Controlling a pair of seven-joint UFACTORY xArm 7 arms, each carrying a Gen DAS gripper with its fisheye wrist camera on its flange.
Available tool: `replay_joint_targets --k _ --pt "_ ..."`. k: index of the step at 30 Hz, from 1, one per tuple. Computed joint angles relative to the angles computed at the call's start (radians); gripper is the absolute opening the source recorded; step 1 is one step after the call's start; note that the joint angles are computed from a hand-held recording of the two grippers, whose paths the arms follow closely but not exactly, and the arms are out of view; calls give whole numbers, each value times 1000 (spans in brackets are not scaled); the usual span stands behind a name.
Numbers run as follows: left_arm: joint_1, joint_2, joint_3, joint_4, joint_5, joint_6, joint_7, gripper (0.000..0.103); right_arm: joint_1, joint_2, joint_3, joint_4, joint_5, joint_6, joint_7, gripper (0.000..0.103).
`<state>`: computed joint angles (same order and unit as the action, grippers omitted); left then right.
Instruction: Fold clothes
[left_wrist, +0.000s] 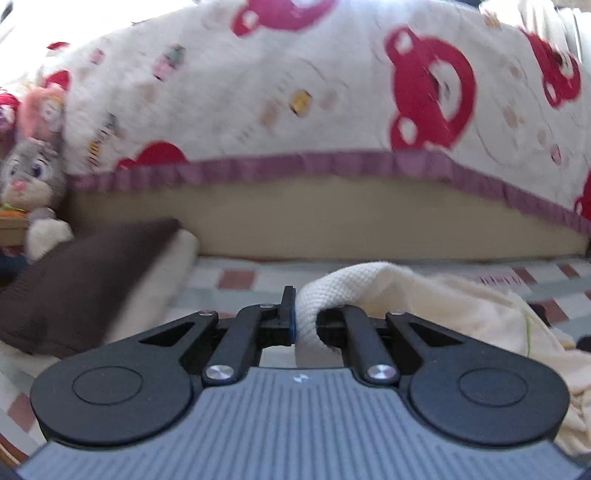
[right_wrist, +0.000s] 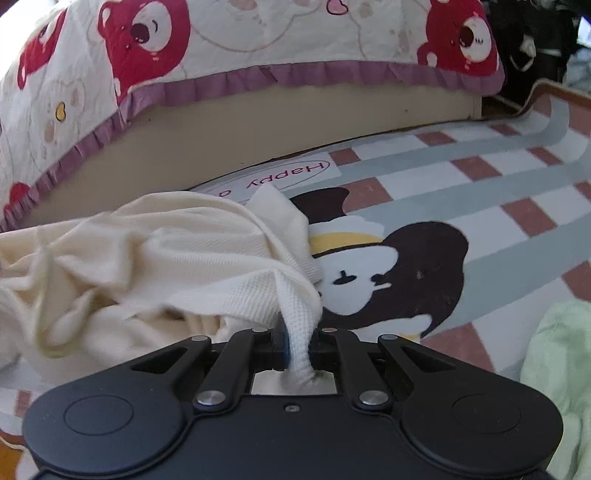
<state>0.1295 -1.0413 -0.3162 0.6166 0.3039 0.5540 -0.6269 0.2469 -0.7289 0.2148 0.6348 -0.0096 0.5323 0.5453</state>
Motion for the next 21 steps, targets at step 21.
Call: replay_joint_targets --k 21 --pt "-209 -182 234 -39 -250 325 340 10 -117 -141 -3 189 -136 418 -174 9"
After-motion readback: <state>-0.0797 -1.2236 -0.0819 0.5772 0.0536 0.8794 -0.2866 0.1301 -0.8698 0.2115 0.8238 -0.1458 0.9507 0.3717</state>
